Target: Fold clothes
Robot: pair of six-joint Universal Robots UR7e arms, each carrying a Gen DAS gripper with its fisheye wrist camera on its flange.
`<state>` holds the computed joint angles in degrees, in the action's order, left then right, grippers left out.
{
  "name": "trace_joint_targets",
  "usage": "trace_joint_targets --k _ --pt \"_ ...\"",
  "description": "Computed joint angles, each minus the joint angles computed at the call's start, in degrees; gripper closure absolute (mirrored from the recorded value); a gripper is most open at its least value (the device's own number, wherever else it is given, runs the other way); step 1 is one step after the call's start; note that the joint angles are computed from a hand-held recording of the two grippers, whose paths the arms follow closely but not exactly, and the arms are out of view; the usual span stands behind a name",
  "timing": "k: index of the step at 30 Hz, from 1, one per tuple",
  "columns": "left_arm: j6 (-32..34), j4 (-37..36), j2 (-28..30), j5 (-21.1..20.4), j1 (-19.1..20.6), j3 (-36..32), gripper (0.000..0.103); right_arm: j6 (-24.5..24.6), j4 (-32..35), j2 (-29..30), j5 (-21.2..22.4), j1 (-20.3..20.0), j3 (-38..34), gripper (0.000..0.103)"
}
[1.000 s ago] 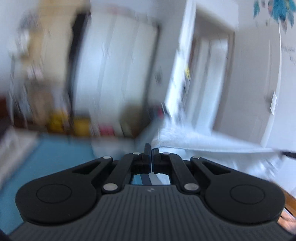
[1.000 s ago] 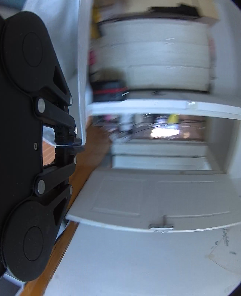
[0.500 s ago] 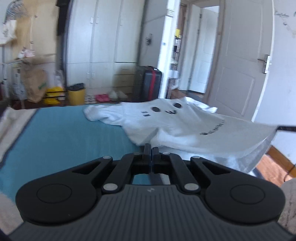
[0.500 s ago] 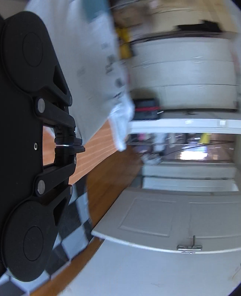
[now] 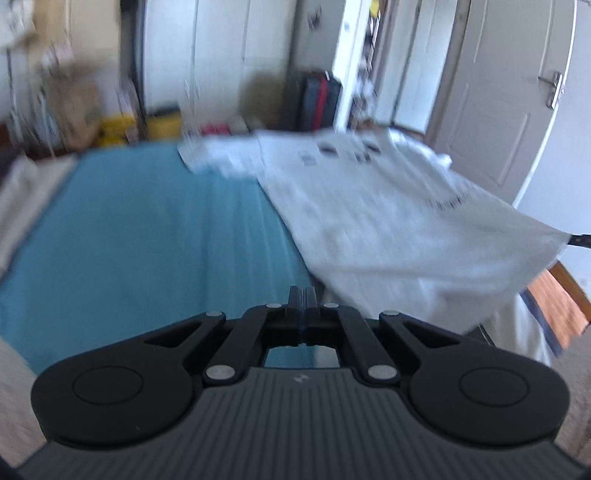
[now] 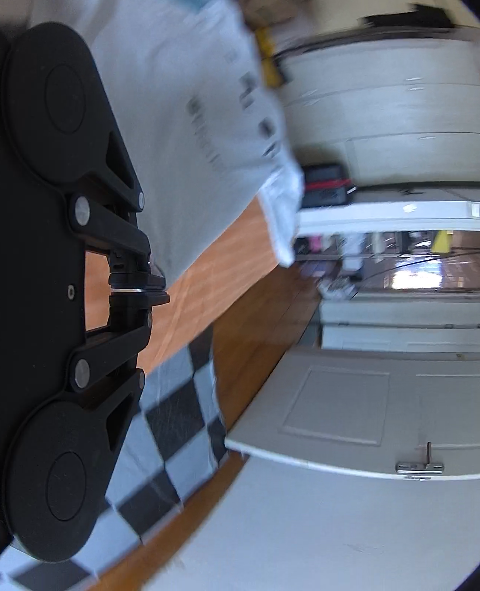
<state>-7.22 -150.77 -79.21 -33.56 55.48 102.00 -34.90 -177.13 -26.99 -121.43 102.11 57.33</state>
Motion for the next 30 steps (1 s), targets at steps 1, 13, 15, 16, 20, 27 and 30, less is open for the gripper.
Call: trace_joint_targets --k 1,13,15,16,20,27,30 --pt "-0.92 2.91 0.04 -1.36 0.47 -0.25 0.102 0.5 0.2 0.25 -0.77 -0.37 -0.1 0.103" --pt "12.07 5.14 6.88 -4.93 3.92 -0.76 0.048 7.28 3.91 -5.07 6.45 -3.6 7.7 0.093" --pt "12.58 6.19 8.26 -4.9 4.33 -2.17 0.048 8.35 5.6 -5.93 8.65 -4.11 8.59 0.084" --pt "12.78 6.5 9.28 -4.85 4.83 -3.27 0.048 8.91 6.54 -6.12 9.3 -4.28 8.7 0.078" --pt "10.9 8.08 10.87 -6.73 6.5 -6.5 0.089 9.28 9.79 -5.25 8.77 -4.6 7.69 0.043" --pt "-4.3 -8.52 2.27 -29.58 9.64 -1.79 0.099 2.71 6.86 -3.92 7.18 -4.96 8.82 0.043" --pt "-18.51 -10.44 -0.8 -34.96 12.37 0.54 0.099 3.15 5.52 -4.96 9.69 -5.67 10.55 0.043"
